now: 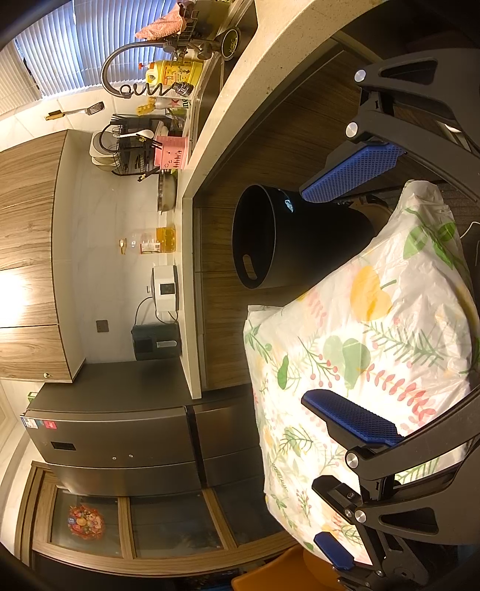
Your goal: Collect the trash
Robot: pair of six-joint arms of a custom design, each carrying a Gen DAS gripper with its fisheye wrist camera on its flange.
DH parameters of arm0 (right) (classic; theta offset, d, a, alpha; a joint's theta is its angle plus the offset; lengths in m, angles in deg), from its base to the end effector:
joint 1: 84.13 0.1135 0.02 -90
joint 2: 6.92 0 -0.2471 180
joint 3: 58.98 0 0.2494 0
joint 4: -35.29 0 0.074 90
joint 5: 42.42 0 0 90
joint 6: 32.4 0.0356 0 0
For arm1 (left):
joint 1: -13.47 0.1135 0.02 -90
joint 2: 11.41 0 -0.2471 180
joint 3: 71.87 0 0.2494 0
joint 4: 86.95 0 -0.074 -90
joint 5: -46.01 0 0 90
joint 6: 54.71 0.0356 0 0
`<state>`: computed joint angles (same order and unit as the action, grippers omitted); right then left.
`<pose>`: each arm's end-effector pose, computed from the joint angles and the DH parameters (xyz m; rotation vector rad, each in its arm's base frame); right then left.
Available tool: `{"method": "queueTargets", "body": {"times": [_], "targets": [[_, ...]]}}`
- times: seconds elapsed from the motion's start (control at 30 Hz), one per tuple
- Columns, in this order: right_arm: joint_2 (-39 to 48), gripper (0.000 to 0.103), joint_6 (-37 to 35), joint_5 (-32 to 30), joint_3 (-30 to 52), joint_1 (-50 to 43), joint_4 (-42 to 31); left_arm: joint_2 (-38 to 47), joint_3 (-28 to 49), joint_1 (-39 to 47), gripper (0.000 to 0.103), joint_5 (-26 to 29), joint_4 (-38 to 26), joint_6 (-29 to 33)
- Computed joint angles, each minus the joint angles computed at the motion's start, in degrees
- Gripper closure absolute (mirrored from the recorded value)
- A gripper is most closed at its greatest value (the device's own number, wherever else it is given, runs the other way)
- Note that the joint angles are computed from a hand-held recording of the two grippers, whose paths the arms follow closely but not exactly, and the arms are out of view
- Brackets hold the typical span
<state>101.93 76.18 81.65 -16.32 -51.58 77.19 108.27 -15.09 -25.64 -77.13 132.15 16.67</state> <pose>0.2593 0.1418 0.0766 0.1408 1.9133 0.0043 0.2846 -0.2063 0.0643 -0.0245 1.9166 -0.1018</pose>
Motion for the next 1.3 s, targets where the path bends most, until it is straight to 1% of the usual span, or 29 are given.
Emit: {"method": "queueTargets", "body": {"times": [0.63, 1.3], "targets": [[-0.4, 0.006, 0.0, -0.2, -0.3, -0.2, 0.2, 0.0, 0.2, -0.3, 0.006, -0.3, -0.4, -0.1], [0.1, 0.006, 0.3, 1.0, 0.3, 0.7, 0.5, -0.7, 0.4, -0.7, 0.006, -0.8, -0.9, 0.3]]}}
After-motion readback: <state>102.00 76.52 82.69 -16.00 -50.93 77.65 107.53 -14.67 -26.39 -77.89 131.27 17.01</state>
